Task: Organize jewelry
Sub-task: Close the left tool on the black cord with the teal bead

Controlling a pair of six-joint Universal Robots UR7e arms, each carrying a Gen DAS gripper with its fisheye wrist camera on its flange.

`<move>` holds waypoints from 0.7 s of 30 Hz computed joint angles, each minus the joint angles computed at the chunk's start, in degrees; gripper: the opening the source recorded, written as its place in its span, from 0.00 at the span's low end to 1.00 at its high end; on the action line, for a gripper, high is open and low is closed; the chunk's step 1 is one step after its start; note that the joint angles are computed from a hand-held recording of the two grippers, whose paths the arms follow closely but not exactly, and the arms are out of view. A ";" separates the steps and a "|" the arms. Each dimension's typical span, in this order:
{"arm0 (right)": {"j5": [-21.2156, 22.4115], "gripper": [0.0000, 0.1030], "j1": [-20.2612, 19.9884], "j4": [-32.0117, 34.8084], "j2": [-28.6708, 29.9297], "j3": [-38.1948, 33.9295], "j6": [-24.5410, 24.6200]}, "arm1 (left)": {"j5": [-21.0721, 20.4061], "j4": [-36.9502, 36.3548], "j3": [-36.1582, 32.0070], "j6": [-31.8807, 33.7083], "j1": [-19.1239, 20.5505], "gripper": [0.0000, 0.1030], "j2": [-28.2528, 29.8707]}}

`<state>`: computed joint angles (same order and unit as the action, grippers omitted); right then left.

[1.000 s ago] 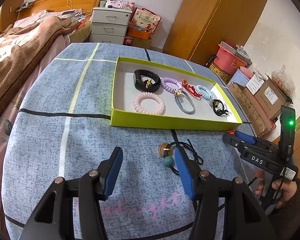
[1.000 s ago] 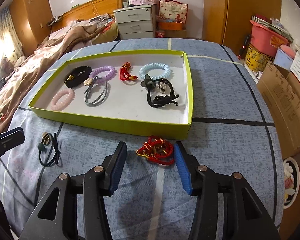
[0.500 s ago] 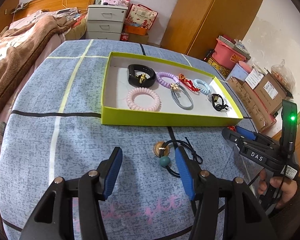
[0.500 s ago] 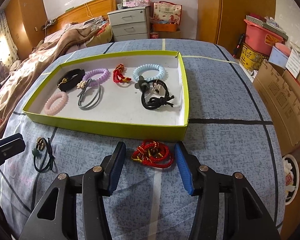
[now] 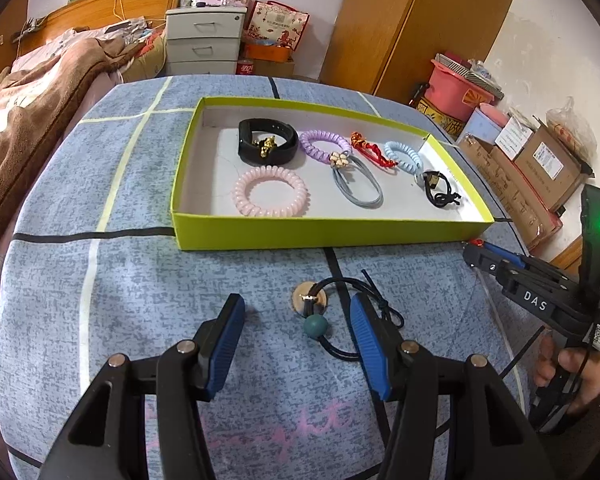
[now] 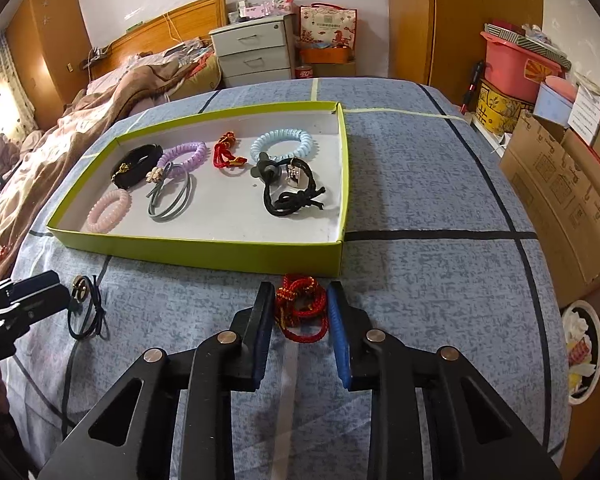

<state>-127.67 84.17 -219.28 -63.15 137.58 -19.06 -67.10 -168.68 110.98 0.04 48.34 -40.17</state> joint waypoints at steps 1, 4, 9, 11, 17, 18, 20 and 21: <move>0.22 0.25 -0.12 0.13 -0.28 0.15 0.10 | 0.15 -0.02 0.00 0.15 -0.10 0.56 0.07; -0.04 0.24 -0.10 -0.09 -0.55 0.45 0.44 | 0.20 0.49 -0.19 0.59 -0.32 0.56 0.37; 1.47 0.24 -1.24 -0.60 -2.41 2.19 1.47 | 2.94 -0.22 -0.45 0.68 -1.11 0.56 1.45; 1.95 0.24 -1.43 -0.42 -3.04 2.76 1.69 | 3.49 -0.22 -0.71 1.24 -1.32 0.56 1.88; 3.13 0.24 -1.55 -0.28 -4.04 3.77 2.48 | 6.47 -1.08 -1.12 2.75 -2.33 0.55 3.31; 3.21 0.24 -1.49 -0.50 -4.03 3.87 2.41 | 7.28 -1.11 -1.19 2.98 -2.58 0.55 3.59; 3.32 0.24 -1.42 -0.59 -4.02 3.92 2.39 | 8.34 -1.39 -1.07 2.96 -3.06 0.55 3.93; 3.29 0.24 -1.34 -0.61 -3.96 3.89 2.33 | 8.57 -1.61 -0.91 3.01 -3.16 0.55 3.94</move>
<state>-124.38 82.82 -219.89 -67.10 141.47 -16.72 -58.53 -170.29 110.07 3.05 45.18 -36.23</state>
